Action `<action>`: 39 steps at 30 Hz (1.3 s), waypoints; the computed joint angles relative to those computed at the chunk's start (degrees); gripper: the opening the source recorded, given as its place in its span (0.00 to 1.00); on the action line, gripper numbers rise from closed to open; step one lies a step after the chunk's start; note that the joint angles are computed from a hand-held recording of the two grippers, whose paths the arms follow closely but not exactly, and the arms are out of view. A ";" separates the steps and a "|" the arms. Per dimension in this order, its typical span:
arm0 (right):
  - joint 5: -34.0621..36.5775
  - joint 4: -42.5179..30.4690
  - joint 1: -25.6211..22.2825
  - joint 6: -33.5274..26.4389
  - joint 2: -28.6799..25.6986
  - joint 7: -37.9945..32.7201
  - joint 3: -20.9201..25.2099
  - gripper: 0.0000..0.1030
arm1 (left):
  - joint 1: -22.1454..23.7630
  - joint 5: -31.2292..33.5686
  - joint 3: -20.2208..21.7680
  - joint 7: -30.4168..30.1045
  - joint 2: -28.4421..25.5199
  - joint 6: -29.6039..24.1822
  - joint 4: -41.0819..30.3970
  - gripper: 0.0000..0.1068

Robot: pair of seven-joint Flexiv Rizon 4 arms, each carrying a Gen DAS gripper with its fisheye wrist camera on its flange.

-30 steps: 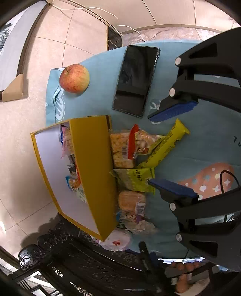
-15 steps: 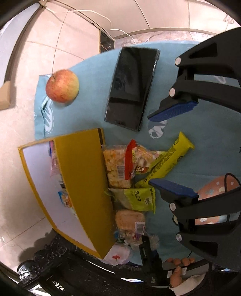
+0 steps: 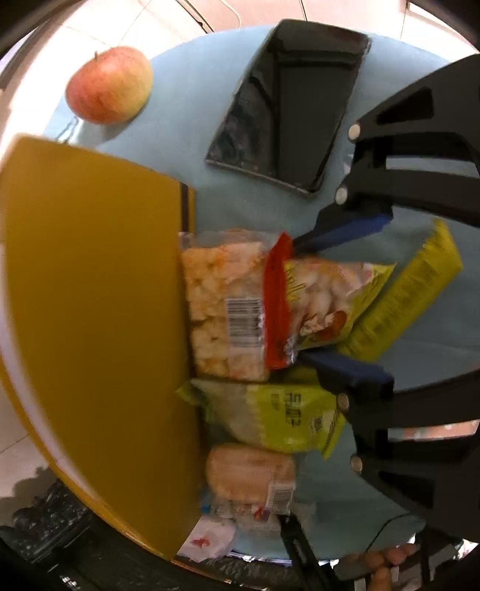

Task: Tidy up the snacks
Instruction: 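Grasp the clear printed pastry bag with the left gripper while the right grasps the red-topped cracker bag, then carry both bags into the yellow box and open both grippers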

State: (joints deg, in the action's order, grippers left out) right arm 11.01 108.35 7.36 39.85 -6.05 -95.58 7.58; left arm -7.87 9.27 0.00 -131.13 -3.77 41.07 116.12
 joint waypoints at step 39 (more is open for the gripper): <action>16.75 -11.82 -1.35 -2.91 8.55 -9.04 -5.02 0.42 | 2.08 0.25 -5.44 3.61 11.67 2.89 -7.25 0.40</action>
